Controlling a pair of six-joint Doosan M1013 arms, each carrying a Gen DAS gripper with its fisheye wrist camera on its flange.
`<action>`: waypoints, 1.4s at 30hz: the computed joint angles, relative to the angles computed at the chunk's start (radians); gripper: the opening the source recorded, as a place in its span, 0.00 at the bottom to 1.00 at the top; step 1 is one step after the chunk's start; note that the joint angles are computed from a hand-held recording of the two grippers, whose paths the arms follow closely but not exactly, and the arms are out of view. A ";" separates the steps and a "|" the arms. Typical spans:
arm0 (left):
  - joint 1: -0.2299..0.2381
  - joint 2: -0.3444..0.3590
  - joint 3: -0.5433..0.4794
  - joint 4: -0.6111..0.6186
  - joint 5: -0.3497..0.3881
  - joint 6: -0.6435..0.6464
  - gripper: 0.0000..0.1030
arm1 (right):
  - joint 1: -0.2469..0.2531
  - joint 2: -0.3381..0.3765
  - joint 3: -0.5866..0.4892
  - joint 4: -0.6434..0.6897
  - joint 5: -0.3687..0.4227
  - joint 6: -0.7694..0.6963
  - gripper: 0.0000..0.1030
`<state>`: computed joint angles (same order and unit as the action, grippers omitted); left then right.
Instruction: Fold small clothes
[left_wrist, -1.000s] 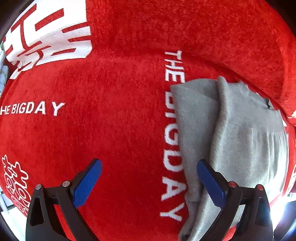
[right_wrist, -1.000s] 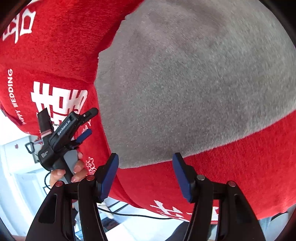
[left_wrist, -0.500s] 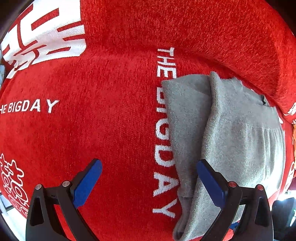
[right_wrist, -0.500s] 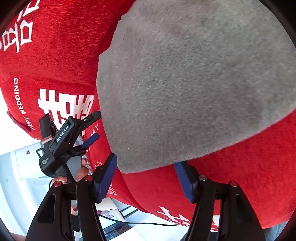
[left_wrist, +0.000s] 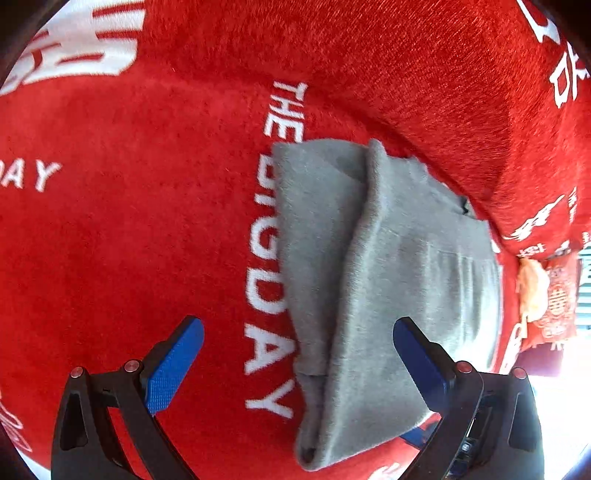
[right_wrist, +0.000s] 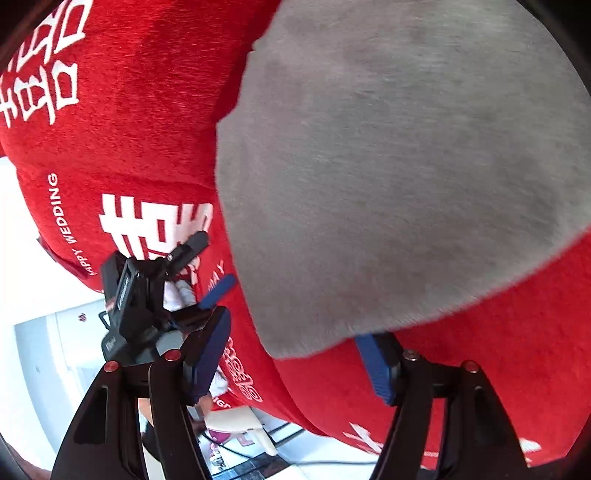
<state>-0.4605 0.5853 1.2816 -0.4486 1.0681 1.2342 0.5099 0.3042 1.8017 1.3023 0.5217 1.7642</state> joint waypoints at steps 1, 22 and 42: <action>0.002 0.001 0.002 -0.020 0.000 0.007 1.00 | 0.002 0.008 -0.008 0.004 -0.007 -0.003 0.70; 0.001 0.102 -0.098 -0.364 0.056 0.143 1.00 | -0.069 -0.004 -0.041 0.244 0.074 -0.277 0.08; -0.087 0.154 -0.269 0.050 0.179 0.027 0.18 | -0.123 -0.012 -0.196 -0.734 0.365 0.251 0.04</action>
<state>-0.5471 0.7389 1.0127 -0.3988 1.2473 1.2609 0.3870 0.2920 1.6054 0.5680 0.8867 2.0155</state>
